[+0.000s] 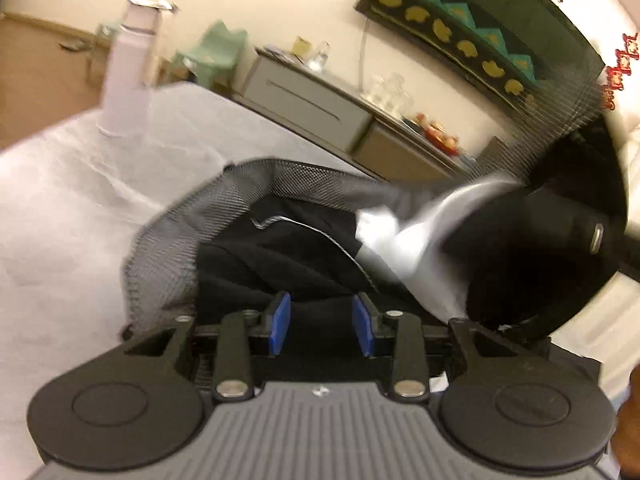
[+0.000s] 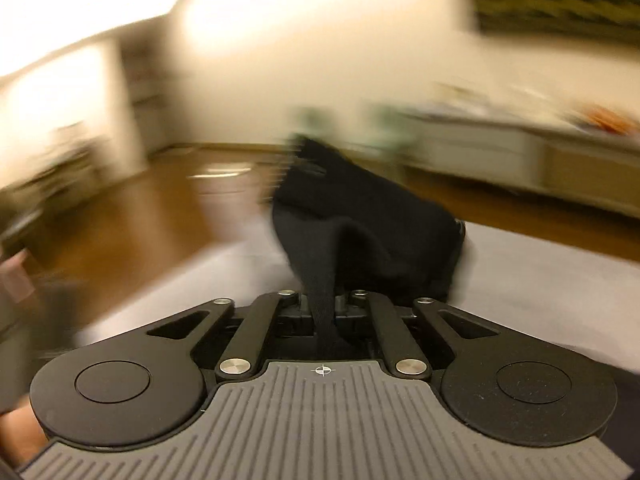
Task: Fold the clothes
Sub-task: 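Lift and flip the jacket with the left gripper while the right gripper spreads the sleeve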
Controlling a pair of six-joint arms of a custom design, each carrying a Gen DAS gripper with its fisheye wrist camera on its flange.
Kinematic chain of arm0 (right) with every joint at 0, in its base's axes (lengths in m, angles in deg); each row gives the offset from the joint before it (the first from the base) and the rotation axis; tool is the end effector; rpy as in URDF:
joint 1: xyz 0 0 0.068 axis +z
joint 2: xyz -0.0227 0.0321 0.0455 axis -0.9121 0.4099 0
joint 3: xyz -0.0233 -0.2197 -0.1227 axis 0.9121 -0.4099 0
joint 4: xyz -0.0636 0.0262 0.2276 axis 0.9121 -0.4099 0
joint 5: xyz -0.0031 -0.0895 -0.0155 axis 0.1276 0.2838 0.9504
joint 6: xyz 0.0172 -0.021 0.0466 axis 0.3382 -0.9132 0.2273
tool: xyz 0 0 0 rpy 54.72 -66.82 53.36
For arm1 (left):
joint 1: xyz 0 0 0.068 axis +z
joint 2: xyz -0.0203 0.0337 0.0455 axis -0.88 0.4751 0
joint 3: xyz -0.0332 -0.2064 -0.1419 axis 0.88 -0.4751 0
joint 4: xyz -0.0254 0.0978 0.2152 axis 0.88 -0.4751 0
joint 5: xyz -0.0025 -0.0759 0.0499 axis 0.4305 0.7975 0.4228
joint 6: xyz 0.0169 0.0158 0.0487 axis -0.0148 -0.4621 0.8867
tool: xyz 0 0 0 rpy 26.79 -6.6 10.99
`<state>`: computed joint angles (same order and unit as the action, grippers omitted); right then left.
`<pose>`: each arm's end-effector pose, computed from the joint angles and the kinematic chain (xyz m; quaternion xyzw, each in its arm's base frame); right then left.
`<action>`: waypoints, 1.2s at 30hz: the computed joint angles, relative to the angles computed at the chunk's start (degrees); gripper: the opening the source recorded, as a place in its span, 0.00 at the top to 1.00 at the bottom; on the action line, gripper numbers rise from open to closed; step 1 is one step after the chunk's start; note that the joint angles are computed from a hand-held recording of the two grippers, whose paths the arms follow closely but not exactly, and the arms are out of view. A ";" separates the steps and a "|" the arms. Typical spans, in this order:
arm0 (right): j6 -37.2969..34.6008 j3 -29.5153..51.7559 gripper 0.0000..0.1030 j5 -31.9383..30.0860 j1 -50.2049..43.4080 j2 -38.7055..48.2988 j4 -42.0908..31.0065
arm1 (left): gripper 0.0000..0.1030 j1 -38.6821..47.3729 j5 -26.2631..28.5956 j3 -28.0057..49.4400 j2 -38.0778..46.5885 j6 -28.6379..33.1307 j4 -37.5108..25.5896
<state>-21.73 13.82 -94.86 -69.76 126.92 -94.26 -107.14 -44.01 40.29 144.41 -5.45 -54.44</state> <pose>0.3266 0.0054 0.1993 -0.3379 0.7787 0.2933 0.4398 0.2687 -0.2465 0.1478 -0.1982 0.8675 -0.1372 0.4351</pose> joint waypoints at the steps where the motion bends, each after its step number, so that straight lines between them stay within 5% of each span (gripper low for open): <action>1: -4.37 -2.25 0.58 2.76 2.57 -1.57 -1.00 | 0.67 -0.78 -1.58 0.17 -0.50 -0.33 -1.73; 2: -4.72 -4.93 0.40 6.97 3.29 -2.67 1.77 | 0.67 -1.66 -3.02 0.31 -0.95 -0.49 -3.36; 4: -0.88 -6.55 0.40 10.56 -2.18 -2.47 4.74 | 0.67 -4.51 -5.93 1.02 -1.20 1.36 -5.85; 6: -0.53 -2.51 0.37 6.71 -14.34 0.72 0.27 | 0.65 -7.79 -8.45 2.28 -0.96 4.28 -7.87; 9: -2.32 4.89 0.31 9.78 -33.18 9.50 2.22 | 0.58 -13.17 -7.29 4.93 0.54 12.18 -7.09; 12: 0.70 16.91 0.29 20.24 -45.82 22.29 5.41 | 0.49 -16.86 -3.80 11.63 6.12 20.11 -7.27; 14: 3.12 29.09 0.28 20.89 -51.70 31.60 -1.14 | 0.47 -18.27 -2.34 19.39 12.15 24.41 -10.25; 19: 4.84 47.31 0.19 15.33 -57.01 45.54 -16.45 | 0.25 -20.02 -2.81 36.72 24.93 30.58 -20.04; 23: 7.19 56.10 0.15 11.21 -55.57 50.59 -21.58 | 0.21 -20.54 -3.60 43.40 30.32 32.53 -25.42; 26: 7.44 64.96 0.26 11.47 -53.92 56.30 -27.18 | 0.18 -19.86 -3.80 43.45 31.45 31.12 -25.10; 27: 6.92 65.19 0.38 11.00 -53.51 56.47 -26.96 | 0.20 -19.53 -3.44 42.42 31.02 30.38 -24.12; 28: 6.16 65.51 0.47 11.77 -52.87 56.72 -27.10 | 0.38 -19.01 -2.44 41.02 30.18 29.58 -23.17; 29: 5.41 65.87 0.73 12.55 -52.23 56.98 -27.25 | 0.52 -18.41 -0.95 38.83 28.84 29.03 -21.46; 30: 4.65 66.24 0.94 13.33 -51.60 57.24 -27.40 | 0.89 -17.69 0.88 36.63 27.37 28.43 -19.92; 32: 3.08 62.20 0.96 13.76 -51.20 54.86 -24.19 | 0.97 -16.30 2.86 31.79 23.28 26.60 -17.66; 36: 10.33 45.45 0.98 7.07 -54.72 42.03 -2.22 | 0.97 -14.13 -1.76 15.01 4.93 26.37 -8.27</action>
